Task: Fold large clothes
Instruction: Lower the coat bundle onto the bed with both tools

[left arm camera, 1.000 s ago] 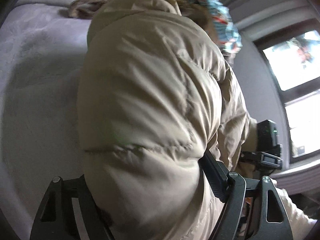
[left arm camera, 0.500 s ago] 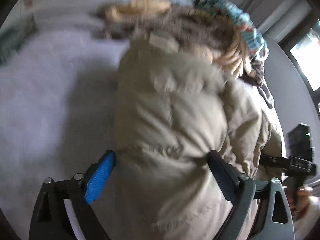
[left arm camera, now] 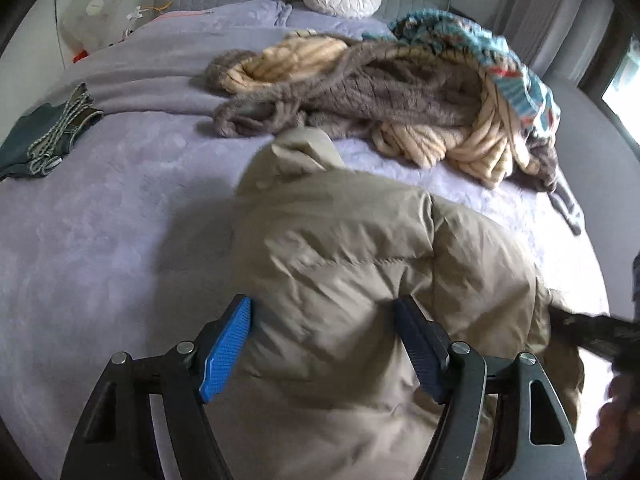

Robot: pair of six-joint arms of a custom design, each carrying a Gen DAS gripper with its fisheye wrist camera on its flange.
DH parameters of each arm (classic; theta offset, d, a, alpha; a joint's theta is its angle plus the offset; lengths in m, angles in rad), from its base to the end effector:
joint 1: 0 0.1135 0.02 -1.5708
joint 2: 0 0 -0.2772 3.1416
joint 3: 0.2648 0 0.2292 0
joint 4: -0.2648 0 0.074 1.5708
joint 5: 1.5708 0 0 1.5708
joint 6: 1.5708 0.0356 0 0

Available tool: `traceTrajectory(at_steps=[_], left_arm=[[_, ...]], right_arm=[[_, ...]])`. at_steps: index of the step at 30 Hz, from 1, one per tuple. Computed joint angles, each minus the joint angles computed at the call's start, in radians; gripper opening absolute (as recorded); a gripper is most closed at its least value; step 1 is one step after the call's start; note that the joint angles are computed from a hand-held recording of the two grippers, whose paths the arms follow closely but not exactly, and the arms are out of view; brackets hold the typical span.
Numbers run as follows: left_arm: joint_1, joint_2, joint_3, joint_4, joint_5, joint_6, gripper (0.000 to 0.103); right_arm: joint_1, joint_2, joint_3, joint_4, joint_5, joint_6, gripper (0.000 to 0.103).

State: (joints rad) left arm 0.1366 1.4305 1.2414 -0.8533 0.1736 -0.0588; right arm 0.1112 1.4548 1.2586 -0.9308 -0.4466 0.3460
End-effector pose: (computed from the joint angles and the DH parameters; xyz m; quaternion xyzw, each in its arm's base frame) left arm 0.2631 0.0300 0.3111 -0.0713 0.9593 -0.0735 0.2632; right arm 0.2588 0.0444 0.3087 0.0630 0.9504 0.2590 0.1601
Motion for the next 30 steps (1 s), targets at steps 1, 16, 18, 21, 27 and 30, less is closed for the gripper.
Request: traceTrajectory(at_steps=[1,16,18,21,27,30], left_arm=[[-0.014,-0.004,-0.019,0.018,-0.015,0.005,0.075],[-0.156,-0.058,-0.13,0.098,-0.147,-0.03,0.076],[-0.148,-0.065,-0.124,0.082,-0.144,-0.031,0.076],[-0.138,-0.079,-0.105,0.041,-0.143,-0.031,0.076],[-0.096,-0.145,-0.068,-0.086,-0.124,0.041,0.076],[-0.057,-0.192,-0.062,-0.152,-0.113,0.075,0.076]], right_arm=[[0.004,0.012,-0.022,0.019,0.027,-0.002,0.01],[-0.118,-0.028,-0.165,0.066,-0.004,-0.12,0.006],[-0.107,-0.059,-0.138,0.02,0.004,-0.127,0.006],[-0.088,-0.125,-0.105,-0.053,0.007,-0.142,0.006],[-0.024,-0.255,-0.066,-0.173,0.023,-0.156,0.006],[-0.014,-0.315,-0.066,-0.229,0.016,-0.156,0.006]])
